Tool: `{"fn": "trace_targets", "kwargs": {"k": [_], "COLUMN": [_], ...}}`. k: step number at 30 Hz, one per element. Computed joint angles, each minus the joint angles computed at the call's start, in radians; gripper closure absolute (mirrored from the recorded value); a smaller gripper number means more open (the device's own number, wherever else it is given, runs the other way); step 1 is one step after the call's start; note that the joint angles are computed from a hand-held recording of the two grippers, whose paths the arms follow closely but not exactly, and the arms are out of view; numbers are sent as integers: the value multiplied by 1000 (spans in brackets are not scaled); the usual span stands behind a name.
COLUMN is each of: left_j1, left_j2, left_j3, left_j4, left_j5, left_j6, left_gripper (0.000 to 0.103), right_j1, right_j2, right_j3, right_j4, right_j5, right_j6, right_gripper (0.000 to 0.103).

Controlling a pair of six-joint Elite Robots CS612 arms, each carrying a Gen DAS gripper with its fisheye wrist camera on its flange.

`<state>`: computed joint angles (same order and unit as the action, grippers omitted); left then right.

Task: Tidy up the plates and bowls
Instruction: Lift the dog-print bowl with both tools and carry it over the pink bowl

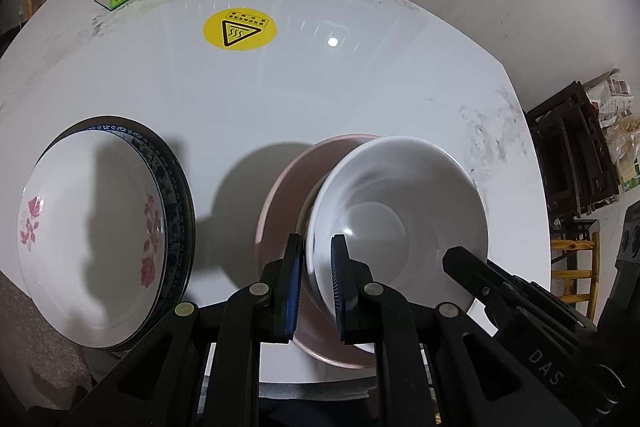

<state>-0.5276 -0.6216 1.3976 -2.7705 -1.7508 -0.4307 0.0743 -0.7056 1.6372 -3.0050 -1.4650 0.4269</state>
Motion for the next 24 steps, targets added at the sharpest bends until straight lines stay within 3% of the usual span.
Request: {"fn": "trace_targets", "kwargs": {"k": [18, 24], "left_j1": [-3, 0], "left_j2": [1, 3], "left_j3": [2, 1], "left_j4": [-17, -24], "left_j5": [19, 9], "left_j6": [2, -1], "left_gripper": [93, 93], "right_j1": [0, 7], "right_j2": [7, 9], "right_j3": [-3, -6], "right_j4": [1, -1], "right_j5": [3, -25], "right_j6": [6, 2], "right_gripper": [86, 85]}}
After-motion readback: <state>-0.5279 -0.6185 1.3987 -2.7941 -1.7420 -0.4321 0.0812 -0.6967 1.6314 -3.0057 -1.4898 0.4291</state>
